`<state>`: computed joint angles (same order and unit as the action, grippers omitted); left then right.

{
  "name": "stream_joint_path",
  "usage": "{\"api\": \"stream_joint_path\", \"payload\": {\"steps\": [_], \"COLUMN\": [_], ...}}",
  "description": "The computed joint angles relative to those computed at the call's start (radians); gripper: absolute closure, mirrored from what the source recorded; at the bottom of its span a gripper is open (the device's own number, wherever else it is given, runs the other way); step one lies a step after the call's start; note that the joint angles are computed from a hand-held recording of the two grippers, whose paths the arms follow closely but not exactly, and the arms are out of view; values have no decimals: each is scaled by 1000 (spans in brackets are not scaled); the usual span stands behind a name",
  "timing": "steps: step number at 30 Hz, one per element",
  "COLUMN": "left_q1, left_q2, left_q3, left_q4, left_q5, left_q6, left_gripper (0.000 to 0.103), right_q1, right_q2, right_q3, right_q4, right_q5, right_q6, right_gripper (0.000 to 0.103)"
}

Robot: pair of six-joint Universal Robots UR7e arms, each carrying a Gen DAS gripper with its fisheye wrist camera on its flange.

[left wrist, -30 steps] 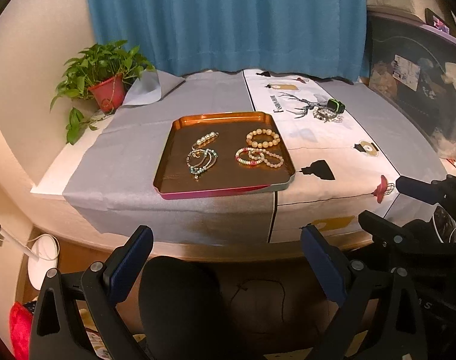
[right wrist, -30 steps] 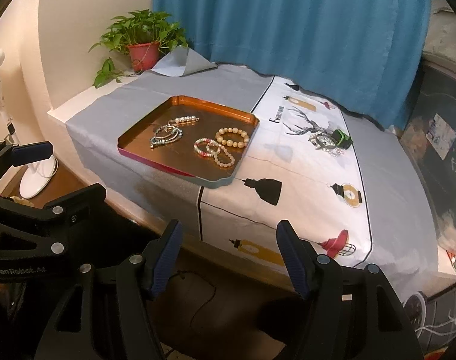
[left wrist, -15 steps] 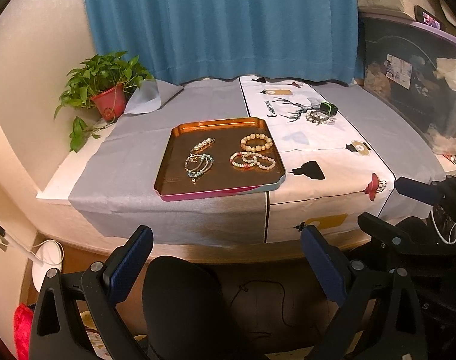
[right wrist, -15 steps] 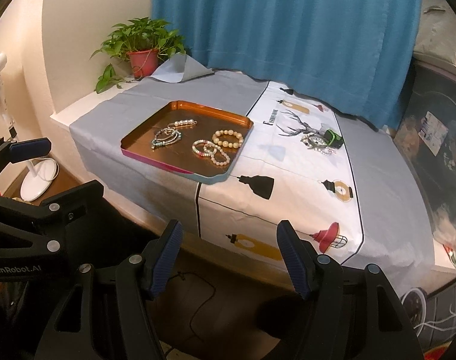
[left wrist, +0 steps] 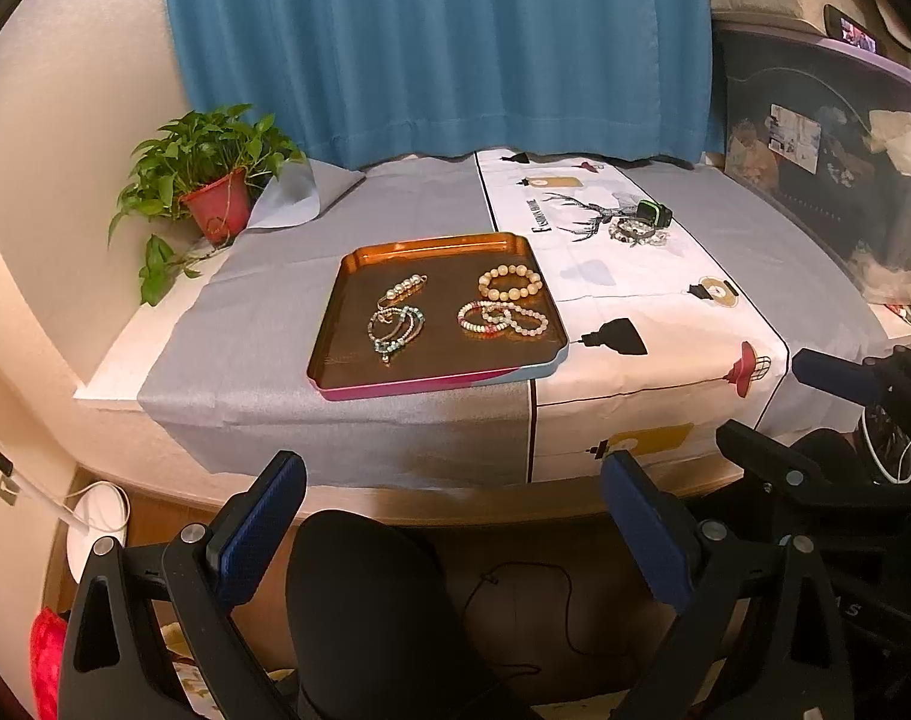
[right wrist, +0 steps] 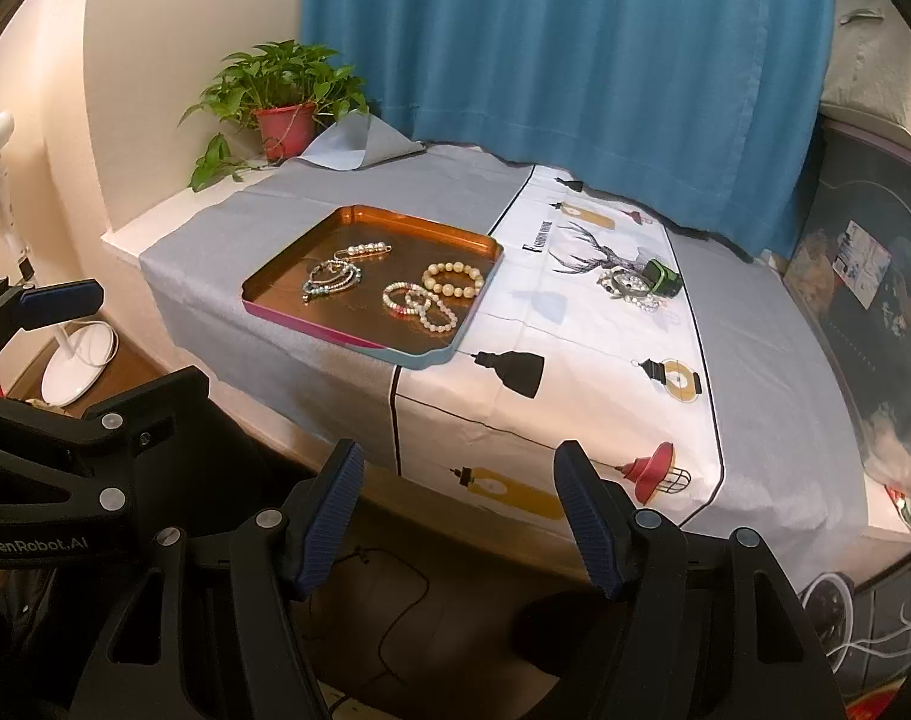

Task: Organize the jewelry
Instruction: 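Withdraw both open tools from the copper tray, then grasp the silver wire bangle with the left tool while the right tool grasps the pink-charm crystal bracelet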

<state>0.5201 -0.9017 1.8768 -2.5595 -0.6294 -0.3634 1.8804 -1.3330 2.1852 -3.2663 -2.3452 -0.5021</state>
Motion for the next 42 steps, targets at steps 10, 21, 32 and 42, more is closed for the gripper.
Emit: {"api": "stream_joint_path", "payload": {"steps": [10, 21, 32, 42], "left_q1": [19, 45, 79, 116], "left_q2": [15, 54, 113, 227], "left_q3": [-16, -62, -143, -319], "left_q4": [22, 57, 111, 133], "left_q5": [-11, -29, -57, -73], "left_q6": [-3, 8, 16, 78], "left_gripper": [5, 5, 5, 5], "right_q1": [-16, -56, -138, -280], "right_q2": [-4, 4, -9, -10], "right_q3": [4, -16, -50, -179], "right_q4": [15, 54, 87, 84], "right_q5": [5, 21, 52, 98], "right_q6": [9, 34, 66, 84], "right_gripper": [36, 35, 35, 35]}}
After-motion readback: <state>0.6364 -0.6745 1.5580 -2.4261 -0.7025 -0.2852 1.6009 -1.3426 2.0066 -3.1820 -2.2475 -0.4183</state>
